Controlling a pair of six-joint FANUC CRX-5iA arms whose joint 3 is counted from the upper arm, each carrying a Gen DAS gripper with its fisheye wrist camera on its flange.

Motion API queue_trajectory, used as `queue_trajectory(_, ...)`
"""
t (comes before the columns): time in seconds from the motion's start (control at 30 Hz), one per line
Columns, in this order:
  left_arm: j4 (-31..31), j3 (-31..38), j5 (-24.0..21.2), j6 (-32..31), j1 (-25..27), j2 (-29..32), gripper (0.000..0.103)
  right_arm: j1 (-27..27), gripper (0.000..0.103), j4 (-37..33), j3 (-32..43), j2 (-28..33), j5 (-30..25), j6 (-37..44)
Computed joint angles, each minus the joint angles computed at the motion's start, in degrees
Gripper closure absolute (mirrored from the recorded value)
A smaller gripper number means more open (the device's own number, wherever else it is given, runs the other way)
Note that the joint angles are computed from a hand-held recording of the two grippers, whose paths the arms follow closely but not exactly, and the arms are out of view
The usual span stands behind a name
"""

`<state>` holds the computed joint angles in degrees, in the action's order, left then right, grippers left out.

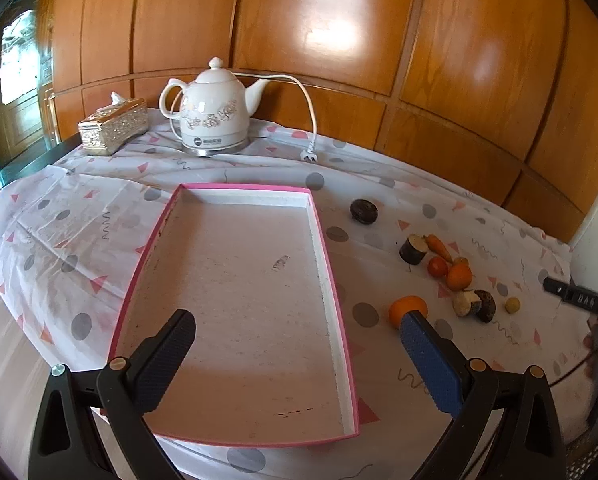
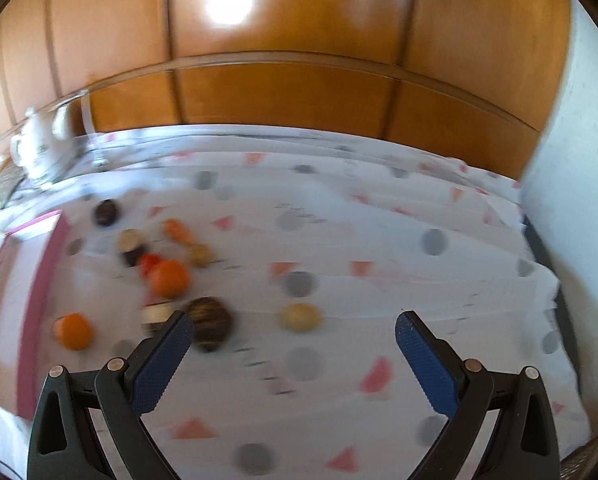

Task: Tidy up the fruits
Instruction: 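Reach the left tool to the dark round fruit and close on it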

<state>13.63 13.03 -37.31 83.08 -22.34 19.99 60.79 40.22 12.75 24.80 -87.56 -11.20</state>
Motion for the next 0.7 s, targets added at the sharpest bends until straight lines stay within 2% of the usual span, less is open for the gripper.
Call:
queue_trajectory(0.27, 4.0, 1.0, -1.7, -5.6, -0.1, 1.5, 0.000, -2.2, 0.001, -4.8, -8.3, -7.3, -1.7, -3.4)
queue_trajectory(0.53, 4.0, 3.1, -3.7, -6.5, -0.8, 3.2, 0.000, -2.4, 0.001, -7.5, -16.6, -13.4, -3.3, -12.9)
queue_trajectory(0.7, 4.4, 4.2, -3.8, -7.5, -1.1, 4.3, 0.000, -3.6, 0.002, -10.6, -17.8, -14.7, -2.4, -15.5)
